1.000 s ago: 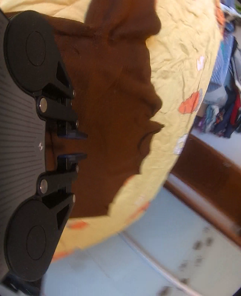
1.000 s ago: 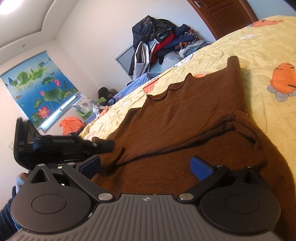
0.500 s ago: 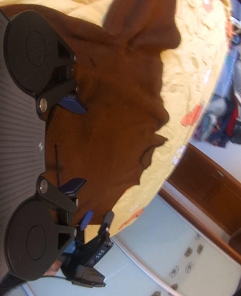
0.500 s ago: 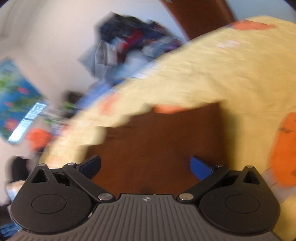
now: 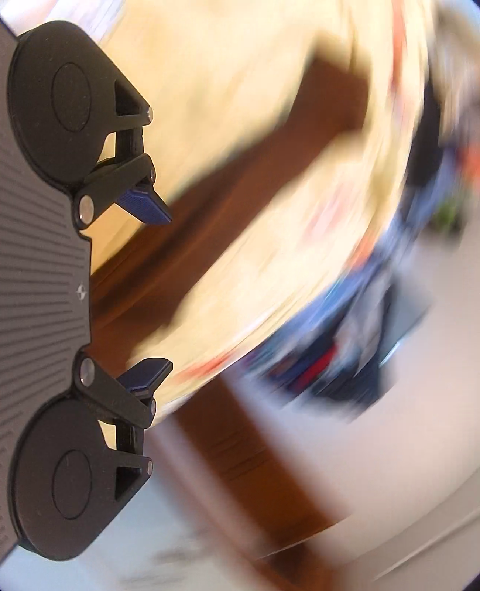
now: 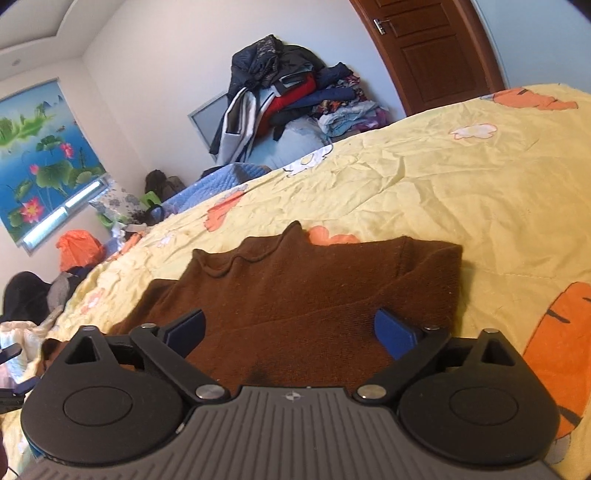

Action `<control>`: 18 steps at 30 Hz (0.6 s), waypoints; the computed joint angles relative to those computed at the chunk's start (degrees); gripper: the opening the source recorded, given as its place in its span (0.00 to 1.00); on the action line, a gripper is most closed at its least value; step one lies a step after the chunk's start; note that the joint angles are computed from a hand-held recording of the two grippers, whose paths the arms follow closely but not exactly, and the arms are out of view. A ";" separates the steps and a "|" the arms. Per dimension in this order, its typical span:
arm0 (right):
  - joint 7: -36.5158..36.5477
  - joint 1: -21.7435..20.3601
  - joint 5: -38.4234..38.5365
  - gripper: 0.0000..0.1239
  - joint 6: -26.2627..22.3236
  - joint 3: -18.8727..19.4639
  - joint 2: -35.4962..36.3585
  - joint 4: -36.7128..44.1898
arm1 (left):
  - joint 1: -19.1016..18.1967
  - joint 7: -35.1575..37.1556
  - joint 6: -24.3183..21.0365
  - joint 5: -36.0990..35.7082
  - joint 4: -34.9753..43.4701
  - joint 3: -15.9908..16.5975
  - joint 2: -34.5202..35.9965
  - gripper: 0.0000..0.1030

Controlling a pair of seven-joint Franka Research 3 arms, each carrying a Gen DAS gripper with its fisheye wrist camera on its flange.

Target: Fold small clothes

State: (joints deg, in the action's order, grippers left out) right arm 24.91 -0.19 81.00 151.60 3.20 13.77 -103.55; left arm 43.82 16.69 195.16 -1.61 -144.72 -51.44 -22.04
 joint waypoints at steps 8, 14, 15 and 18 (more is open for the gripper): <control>-0.09 -2.60 7.52 0.81 -7.17 -0.71 0.22 -0.16 | 2.10 -3.71 -2.15 -3.69 -1.43 7.51 2.46 0.77; -0.43 -1.91 7.40 0.82 -6.62 -0.94 0.17 -0.18 | 15.95 -7.64 -10.07 1.10 0.69 -4.07 -4.61 0.77; -0.53 -1.84 7.36 0.82 -6.51 -0.95 0.15 -0.21 | 16.51 -9.15 -10.03 1.27 0.30 -4.59 -5.89 0.77; -0.71 -1.88 7.78 0.82 -6.68 -1.00 0.02 -0.44 | 21.36 -14.29 -12.83 2.29 -0.11 -8.53 -13.76 0.77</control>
State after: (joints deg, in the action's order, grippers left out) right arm 24.20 -2.07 88.79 144.92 2.20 13.79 -103.99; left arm 65.18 2.40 182.33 0.67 -144.83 -59.97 -35.80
